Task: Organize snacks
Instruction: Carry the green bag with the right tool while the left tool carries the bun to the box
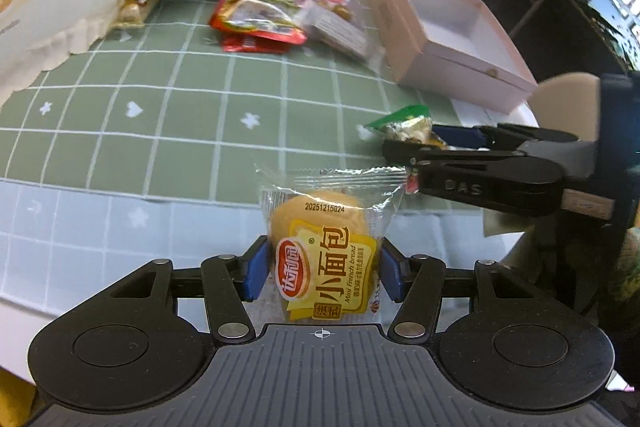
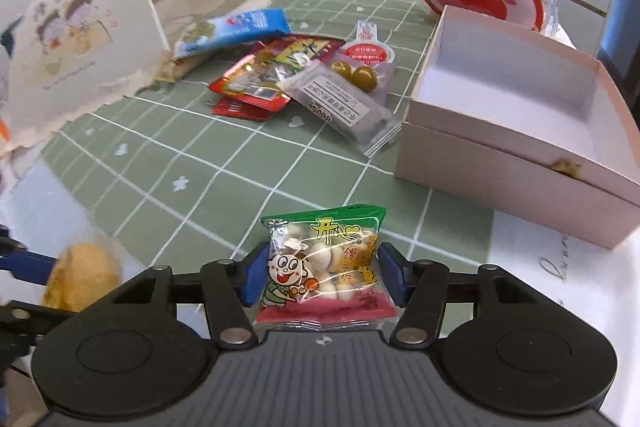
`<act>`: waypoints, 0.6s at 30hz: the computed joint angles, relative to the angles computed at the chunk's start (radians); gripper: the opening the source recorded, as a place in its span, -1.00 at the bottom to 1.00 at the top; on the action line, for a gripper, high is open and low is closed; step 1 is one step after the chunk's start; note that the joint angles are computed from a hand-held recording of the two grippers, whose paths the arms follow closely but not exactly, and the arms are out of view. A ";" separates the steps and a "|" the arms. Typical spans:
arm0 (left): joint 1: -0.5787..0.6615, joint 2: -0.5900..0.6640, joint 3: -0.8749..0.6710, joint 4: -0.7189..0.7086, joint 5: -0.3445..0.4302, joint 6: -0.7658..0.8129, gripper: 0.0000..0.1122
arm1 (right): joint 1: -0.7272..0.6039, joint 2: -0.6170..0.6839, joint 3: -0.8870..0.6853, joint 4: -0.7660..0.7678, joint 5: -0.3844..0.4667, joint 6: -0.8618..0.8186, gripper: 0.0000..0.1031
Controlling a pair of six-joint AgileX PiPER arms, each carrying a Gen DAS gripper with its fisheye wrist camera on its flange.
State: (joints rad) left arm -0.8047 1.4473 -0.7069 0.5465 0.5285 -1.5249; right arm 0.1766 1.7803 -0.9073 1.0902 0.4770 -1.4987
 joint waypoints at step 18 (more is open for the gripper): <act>0.235 0.463 -0.977 -0.194 0.054 0.730 0.09 | -0.426 -0.124 -0.627 -0.072 0.365 0.237 0.11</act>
State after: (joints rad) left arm -0.5702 1.9108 -1.6843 0.3528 0.5829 -0.7950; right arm -0.2492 1.6565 -1.5338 1.0181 0.8424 -1.2617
